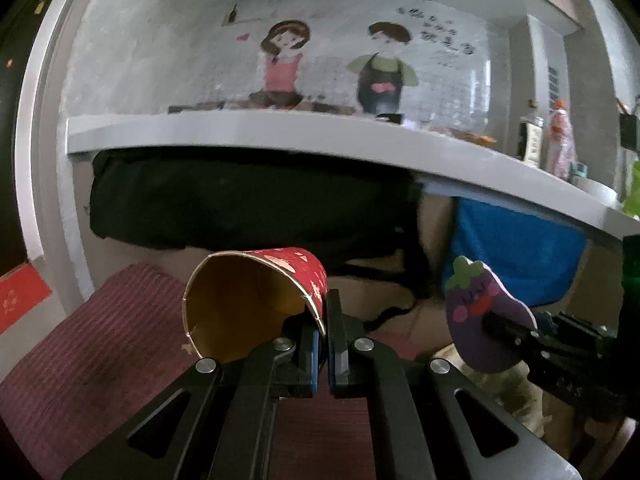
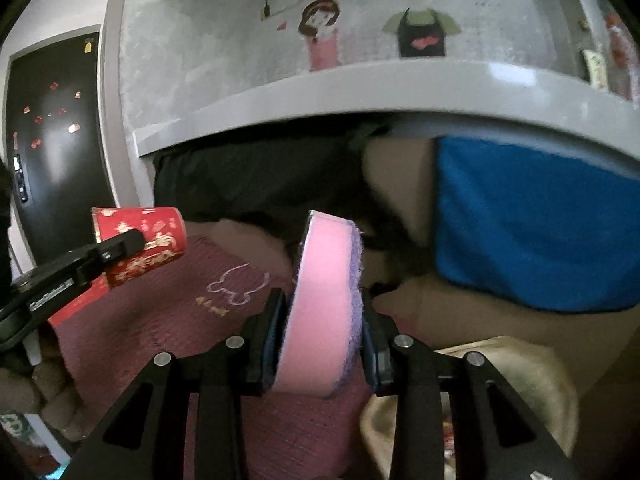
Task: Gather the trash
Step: 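Lift the red cup and purple sponge and carry both over the bin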
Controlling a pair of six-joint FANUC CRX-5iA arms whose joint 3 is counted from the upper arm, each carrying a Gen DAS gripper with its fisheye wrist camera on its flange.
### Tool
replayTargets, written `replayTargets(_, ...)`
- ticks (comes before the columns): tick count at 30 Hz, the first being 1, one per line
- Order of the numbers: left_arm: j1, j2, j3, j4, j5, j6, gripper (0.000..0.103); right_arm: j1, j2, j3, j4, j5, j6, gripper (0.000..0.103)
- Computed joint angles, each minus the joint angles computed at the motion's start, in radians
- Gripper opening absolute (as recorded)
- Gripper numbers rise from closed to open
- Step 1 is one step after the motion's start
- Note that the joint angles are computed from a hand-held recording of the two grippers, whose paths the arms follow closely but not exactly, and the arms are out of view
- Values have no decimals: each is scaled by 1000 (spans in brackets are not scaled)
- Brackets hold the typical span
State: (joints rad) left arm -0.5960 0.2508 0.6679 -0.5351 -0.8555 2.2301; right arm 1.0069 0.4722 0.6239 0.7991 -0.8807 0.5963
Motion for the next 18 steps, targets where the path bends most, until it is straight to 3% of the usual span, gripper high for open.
replayTargets(10,-86,81,90,31,59,-14,3,-18,-209,-290,167,-3,-171,31)
replayTargets(18,-108,184,197,113,57,-109,3,-43,-282,-384,194,-23,-213,31)
